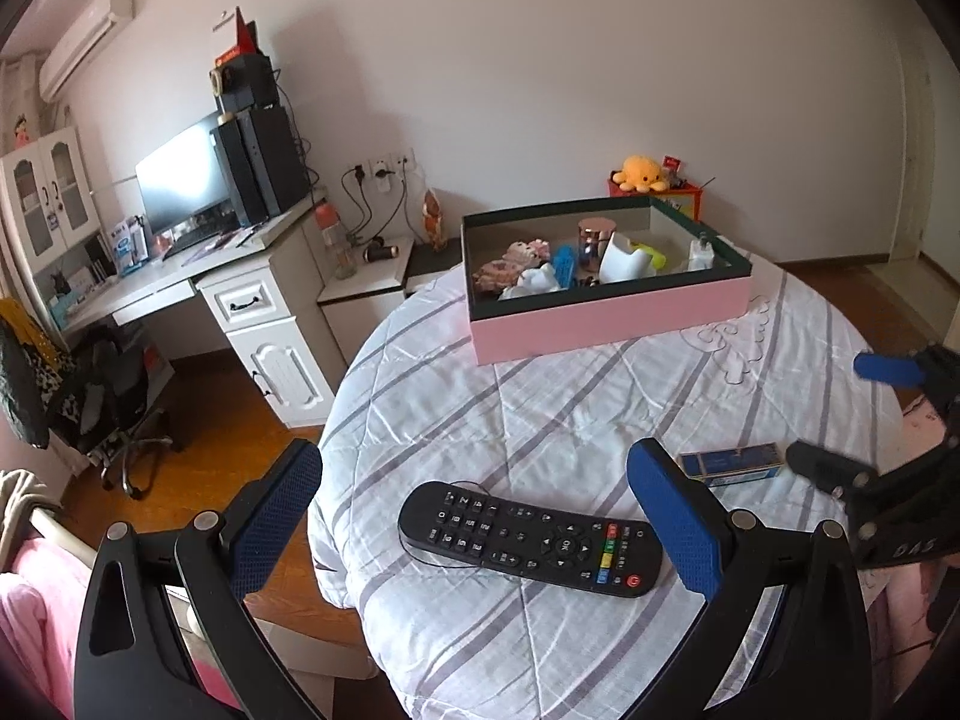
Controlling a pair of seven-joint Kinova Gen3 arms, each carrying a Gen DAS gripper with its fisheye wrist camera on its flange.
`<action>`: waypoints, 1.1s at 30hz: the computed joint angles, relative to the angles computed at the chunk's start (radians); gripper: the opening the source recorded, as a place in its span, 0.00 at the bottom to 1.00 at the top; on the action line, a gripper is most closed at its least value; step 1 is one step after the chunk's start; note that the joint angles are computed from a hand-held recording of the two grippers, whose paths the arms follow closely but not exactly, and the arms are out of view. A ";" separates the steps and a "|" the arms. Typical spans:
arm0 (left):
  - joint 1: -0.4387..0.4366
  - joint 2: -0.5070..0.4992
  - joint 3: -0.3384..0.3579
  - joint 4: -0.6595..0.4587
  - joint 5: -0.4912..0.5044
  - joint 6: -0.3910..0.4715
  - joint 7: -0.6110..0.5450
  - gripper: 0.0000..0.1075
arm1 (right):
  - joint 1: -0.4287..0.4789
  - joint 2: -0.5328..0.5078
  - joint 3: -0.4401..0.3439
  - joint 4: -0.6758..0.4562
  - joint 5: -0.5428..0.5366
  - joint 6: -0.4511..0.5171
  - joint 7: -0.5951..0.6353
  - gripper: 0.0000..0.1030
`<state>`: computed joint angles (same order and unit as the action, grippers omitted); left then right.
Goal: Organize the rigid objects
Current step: 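Withdraw both tools from the box toward the lighter box and remote, then grasp the blue-white lighter box with the right tool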
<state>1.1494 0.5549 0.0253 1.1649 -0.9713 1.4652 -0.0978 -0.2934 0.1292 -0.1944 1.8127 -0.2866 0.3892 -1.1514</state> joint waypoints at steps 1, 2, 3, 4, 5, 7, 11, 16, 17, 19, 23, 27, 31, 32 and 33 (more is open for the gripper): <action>-0.004 -0.002 0.002 0.003 0.004 -0.003 -0.001 0.96 | 0.017 0.020 -0.017 -0.013 -0.011 0.024 0.018 1.00; -0.007 -0.001 0.003 0.004 0.009 -0.004 -0.004 0.96 | 0.044 0.036 -0.040 -0.024 -0.039 0.042 0.053 1.00; -0.008 0.000 0.002 0.003 0.010 -0.002 -0.005 0.96 | 0.052 0.053 -0.045 -0.034 -0.060 0.060 0.078 1.00; -0.009 0.001 0.002 0.001 0.011 0.000 -0.008 0.96 | 0.041 0.063 -0.034 -0.041 -0.066 0.072 0.087 1.00; -0.011 0.000 0.003 0.003 0.014 -0.002 -0.012 0.96 | 0.027 0.079 -0.024 -0.053 -0.057 0.089 0.087 1.00; -0.012 0.000 0.003 0.004 0.013 -0.004 -0.014 0.96 | 0.019 0.105 -0.027 -0.071 -0.047 0.105 0.096 1.00; -0.023 -0.008 0.004 0.012 0.013 -0.021 -0.029 0.96 | -0.004 0.160 -0.021 -0.128 -0.007 0.155 0.086 0.92; -0.056 -0.018 0.007 0.015 0.020 -0.061 -0.072 0.96 | 0.019 0.188 -0.043 -0.166 -0.021 0.185 0.140 0.61; -0.064 -0.022 0.002 0.020 0.021 -0.080 -0.086 0.96 | 0.027 0.190 -0.048 -0.172 -0.027 0.192 0.159 0.52; -0.108 -0.046 0.009 0.047 0.023 -0.156 -0.110 0.96 | 0.030 0.196 -0.040 -0.189 -0.026 0.206 0.167 0.36; -0.210 -0.044 0.014 0.016 0.070 -0.205 -0.175 0.96 | 0.048 0.200 -0.009 -0.200 -0.020 0.198 0.137 0.20; -0.268 -0.001 -0.019 -0.064 0.118 -0.201 -0.283 0.96 | 0.082 0.208 0.013 -0.210 -0.020 0.184 0.114 0.20; -0.333 0.027 -0.040 -0.103 0.191 -0.254 -0.359 0.95 | 0.083 0.223 0.059 -0.235 0.033 0.169 0.035 0.20; -0.364 0.040 -0.036 -0.120 0.220 -0.274 -0.390 0.94 | 0.083 0.230 0.070 -0.246 0.048 0.165 0.012 0.20; -0.378 0.052 -0.039 -0.139 0.240 -0.277 -0.409 0.91 | 0.081 0.238 0.081 -0.257 0.064 0.160 -0.015 0.20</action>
